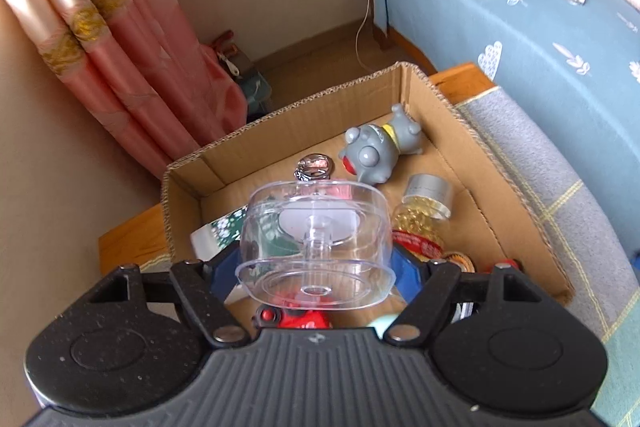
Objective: Organize rigid objects
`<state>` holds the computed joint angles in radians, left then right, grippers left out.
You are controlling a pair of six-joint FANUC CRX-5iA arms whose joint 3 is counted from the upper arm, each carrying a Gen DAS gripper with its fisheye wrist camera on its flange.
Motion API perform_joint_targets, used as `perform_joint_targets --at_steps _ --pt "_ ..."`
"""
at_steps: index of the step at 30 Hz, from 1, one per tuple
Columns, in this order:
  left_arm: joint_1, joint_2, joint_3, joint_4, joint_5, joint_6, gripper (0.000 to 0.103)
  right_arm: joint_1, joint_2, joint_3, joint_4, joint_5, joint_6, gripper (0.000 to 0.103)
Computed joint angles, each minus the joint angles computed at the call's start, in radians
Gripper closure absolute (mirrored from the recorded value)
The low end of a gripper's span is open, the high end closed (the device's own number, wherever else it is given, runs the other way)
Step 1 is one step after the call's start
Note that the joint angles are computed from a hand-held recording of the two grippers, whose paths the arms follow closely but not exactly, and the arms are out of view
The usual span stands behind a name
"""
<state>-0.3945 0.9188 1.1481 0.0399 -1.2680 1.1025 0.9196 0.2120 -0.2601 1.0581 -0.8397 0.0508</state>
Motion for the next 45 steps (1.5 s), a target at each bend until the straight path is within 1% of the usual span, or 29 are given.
perform_joint_targets --at_steps 3,4,5,8,9,11,12,16,17,18,20,21,23,24,25,27,28,29,32,33,35,36,37,39,41,43,45 --pt "-0.004 0.097 0.159 -0.003 -0.059 0.018 0.025 0.008 -0.008 -0.01 -0.002 -0.022 -0.023 0.0" --pt "-0.005 0.121 0.199 -0.002 -0.068 0.031 0.021 0.011 -0.011 -0.012 -0.003 -0.029 -0.028 0.0" --pt "-0.005 0.127 0.205 0.003 -0.057 0.042 0.019 0.013 -0.014 -0.015 -0.002 -0.033 -0.037 0.0" --pt "-0.002 0.071 0.098 0.021 0.032 0.064 0.018 0.02 -0.02 -0.021 -0.003 -0.041 -0.045 0.0" --pt "0.003 0.042 0.045 0.037 0.064 0.056 0.018 0.023 -0.022 -0.023 0.0 -0.046 -0.047 0.0" --pt "0.008 -0.047 -0.11 0.057 0.166 0.033 0.017 0.029 -0.023 -0.023 -0.003 -0.05 -0.047 0.0" --pt "0.01 -0.08 -0.162 0.059 0.206 0.029 0.016 0.031 -0.022 -0.021 -0.004 -0.05 -0.05 0.0" --pt "0.029 -0.275 -0.465 0.098 0.421 0.018 0.015 0.045 -0.017 -0.006 -0.019 -0.072 -0.061 0.0" --pt "0.035 -0.323 -0.535 0.107 0.471 0.023 0.013 0.05 -0.016 0.001 -0.028 -0.084 -0.063 0.0" --pt "0.043 -0.377 -0.617 0.126 0.529 0.022 0.01 0.057 -0.012 0.014 -0.046 -0.102 -0.059 0.0" --pt "0.062 -0.483 -0.785 0.195 0.64 -0.017 0.002 0.071 0.0 0.046 -0.086 -0.151 -0.054 0.0" --pt "0.068 -0.538 -0.864 0.209 0.689 -0.014 0.001 0.079 0.007 0.064 -0.109 -0.178 -0.051 0.0" --pt "0.075 -0.637 -0.989 0.185 0.761 0.034 0.001 0.093 0.023 0.1 -0.148 -0.231 -0.054 0.0" --pt "0.077 -0.674 -1.028 0.151 0.769 0.08 0.001 0.1 0.032 0.12 -0.17 -0.262 -0.058 0.0" --pt "0.082 -0.707 -1.067 0.139 0.772 0.102 0.001 0.105 0.039 0.136 -0.187 -0.284 -0.067 0.0" --pt "0.092 -0.761 -1.148 0.154 0.777 0.099 0.001 0.115 0.047 0.157 -0.217 -0.312 -0.094 0.0" --pt "0.094 -0.775 -1.167 0.142 0.76 0.113 0.001 0.12 0.047 0.16 -0.227 -0.317 -0.113 0.0" --pt "0.098 -0.782 -1.179 0.13 0.741 0.129 0.001 0.124 0.048 0.164 -0.237 -0.32 -0.126 0.0" --pt "0.094 -0.791 -1.19 0.041 0.683 0.229 0.001 0.143 0.06 0.185 -0.256 -0.351 -0.144 0.0" --pt "0.089 -0.79 -1.184 0.002 0.661 0.262 0.001 0.151 0.063 0.189 -0.255 -0.363 -0.149 0.0" --pt "0.069 -0.791 -1.168 -0.11 0.626 0.374 0.001 0.164 0.071 0.199 -0.257 -0.391 -0.167 0.0" --pt "0.06 -0.791 -1.167 -0.143 0.616 0.41 0.001 0.169 0.075 0.205 -0.258 -0.403 -0.177 0.0" --pt "0.058 -0.792 -1.17 -0.146 0.614 0.425 0.001 0.173 0.077 0.207 -0.257 -0.41 -0.19 0.0" --pt "0.059 -0.803 -1.194 -0.137 0.635 0.445 0.001 0.18 0.079 0.21 -0.26 -0.413 -0.211 0.0" --pt "0.053 -0.8 -1.187 -0.146 0.635 0.466 0.001 0.184 0.08 0.212 -0.262 -0.407 -0.22 0.0" --pt "0.056 -0.807 -1.197 -0.138 0.643 0.453 0.001 0.188 0.086 0.219 -0.261 -0.415 -0.223 0.0" --pt "0.053 -0.811 -1.198 -0.152 0.644 0.464 0.001 0.191 0.088 0.223 -0.259 -0.419 -0.224 0.0"
